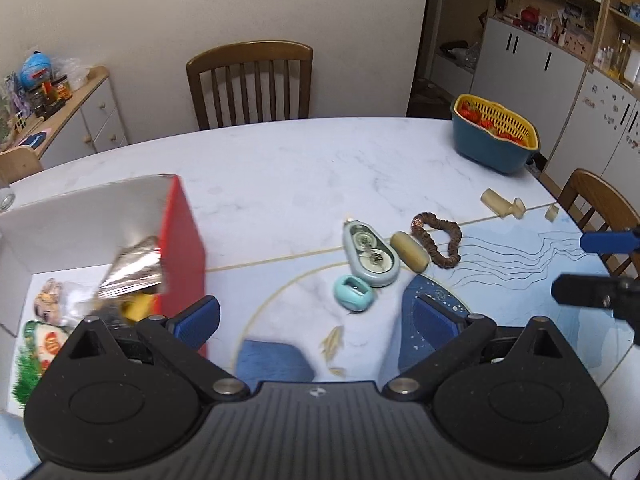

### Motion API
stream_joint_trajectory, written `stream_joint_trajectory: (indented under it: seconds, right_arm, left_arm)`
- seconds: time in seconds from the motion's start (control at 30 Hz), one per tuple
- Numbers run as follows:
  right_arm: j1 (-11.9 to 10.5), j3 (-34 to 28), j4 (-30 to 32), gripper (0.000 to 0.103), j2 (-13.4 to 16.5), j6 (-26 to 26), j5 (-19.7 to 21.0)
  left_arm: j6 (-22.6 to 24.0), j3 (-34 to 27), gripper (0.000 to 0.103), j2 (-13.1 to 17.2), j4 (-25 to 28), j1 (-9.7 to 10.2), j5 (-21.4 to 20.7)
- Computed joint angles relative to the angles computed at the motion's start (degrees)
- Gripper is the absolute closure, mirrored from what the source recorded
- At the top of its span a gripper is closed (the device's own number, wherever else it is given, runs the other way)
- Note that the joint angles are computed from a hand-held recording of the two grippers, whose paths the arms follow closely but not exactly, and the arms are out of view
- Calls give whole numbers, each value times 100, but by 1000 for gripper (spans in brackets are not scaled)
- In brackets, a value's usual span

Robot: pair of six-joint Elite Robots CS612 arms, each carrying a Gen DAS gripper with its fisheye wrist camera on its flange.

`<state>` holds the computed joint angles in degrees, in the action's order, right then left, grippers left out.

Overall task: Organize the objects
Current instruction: 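Move both grippers back from the box to the remaining items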

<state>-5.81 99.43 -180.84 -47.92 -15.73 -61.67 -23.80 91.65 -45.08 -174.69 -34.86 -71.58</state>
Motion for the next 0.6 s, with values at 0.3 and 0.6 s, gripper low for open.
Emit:
stream_joint_trajectory:
  seconds: [0.3,0.6]
  right_arm:
    - [13,-662,326,11,460,22,-286]
    - [88,-1429,920,23,986,126,-466]
  left_arm:
    - [-83,-506,0,403,285,-61,122]
    - [-469,-933,0,783,584,17,12]
